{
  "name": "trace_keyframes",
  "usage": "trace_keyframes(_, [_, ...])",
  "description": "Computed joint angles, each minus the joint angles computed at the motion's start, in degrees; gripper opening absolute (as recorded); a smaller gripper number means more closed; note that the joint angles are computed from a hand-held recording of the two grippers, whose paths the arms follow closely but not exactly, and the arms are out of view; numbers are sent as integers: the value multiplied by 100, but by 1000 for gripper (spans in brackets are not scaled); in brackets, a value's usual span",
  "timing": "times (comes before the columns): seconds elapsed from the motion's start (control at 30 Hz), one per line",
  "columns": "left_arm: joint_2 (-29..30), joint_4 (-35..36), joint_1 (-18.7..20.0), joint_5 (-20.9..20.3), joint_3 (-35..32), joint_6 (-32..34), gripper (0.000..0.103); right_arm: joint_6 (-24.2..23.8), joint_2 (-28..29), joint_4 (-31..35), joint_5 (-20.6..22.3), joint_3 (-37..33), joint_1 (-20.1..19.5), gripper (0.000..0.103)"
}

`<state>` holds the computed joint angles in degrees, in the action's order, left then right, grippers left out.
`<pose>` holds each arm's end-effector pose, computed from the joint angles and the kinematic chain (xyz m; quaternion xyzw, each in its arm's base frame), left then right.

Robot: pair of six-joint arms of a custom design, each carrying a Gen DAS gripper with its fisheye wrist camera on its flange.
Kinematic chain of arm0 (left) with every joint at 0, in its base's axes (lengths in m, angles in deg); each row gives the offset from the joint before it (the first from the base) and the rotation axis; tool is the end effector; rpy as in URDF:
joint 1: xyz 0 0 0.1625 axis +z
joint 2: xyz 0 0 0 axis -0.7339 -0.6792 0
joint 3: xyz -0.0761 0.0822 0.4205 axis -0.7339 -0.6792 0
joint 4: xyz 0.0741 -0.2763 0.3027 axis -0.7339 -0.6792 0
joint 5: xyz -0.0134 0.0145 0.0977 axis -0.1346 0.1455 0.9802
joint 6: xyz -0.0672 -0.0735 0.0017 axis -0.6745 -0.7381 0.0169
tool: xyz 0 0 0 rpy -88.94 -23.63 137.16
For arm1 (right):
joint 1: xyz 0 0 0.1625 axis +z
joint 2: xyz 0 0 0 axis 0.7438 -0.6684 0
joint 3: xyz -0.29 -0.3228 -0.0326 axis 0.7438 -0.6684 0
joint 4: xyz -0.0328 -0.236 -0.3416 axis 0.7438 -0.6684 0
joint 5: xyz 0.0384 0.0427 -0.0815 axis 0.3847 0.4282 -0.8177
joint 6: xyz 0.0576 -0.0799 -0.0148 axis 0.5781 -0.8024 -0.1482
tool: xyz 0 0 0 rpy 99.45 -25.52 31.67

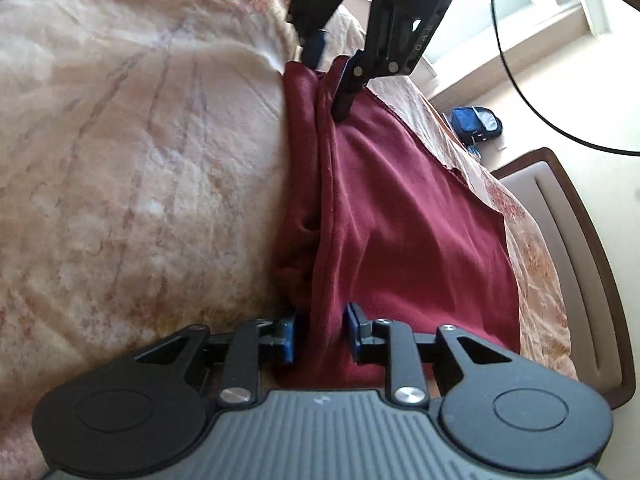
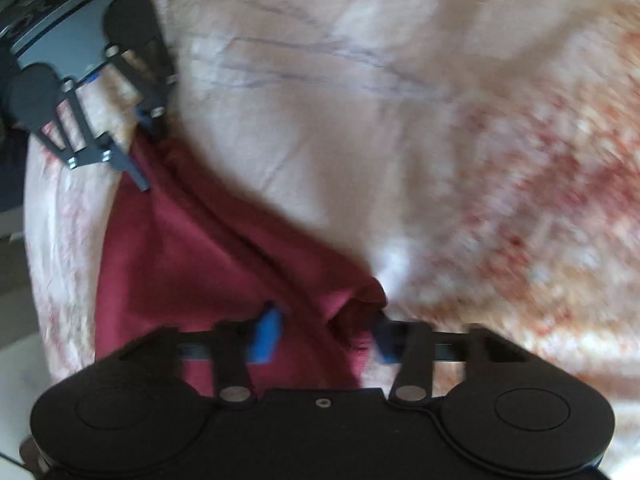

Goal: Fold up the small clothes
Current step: 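Grasp the bundle end with the right gripper while the left gripper grasps the other end, then lift the bundle with the right gripper and fold it over toward the left gripper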

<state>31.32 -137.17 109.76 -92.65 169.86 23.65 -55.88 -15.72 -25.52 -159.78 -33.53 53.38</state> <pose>-0.1376 -0.5623 0.0185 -0.1363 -0.9823 0.1260 0.0238 0.2162 -0.8068 0.0619 0.6477 -0.5138 -0.5238 0.2053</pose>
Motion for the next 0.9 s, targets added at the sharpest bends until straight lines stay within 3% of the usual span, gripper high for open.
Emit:
trace_keyframes(0.03, [18, -3, -4, 12, -14, -42, 29, -34, 15, 82, 8, -50, 12, 24])
trace_keyframes(0.13, [-11, -40, -52, 88, 17, 5, 25, -380, -126, -129, 99, 77, 62, 15])
trace_keyframes(0.23, [-109, -206, -186, 281, 174, -23, 18, -753, -504, -557, 327, 461, 98, 14])
trace_keyframes(0.5, [-448, -524, -639, 675, 469, -155, 14, -2004, -1918, -2401, 847, 2136, 84, 13])
trace_keyframes(0.9, [-398, -389, -1837, 1138, 237, -230, 13, -3507, -3917, -4765, 1236, 4383, -122, 13])
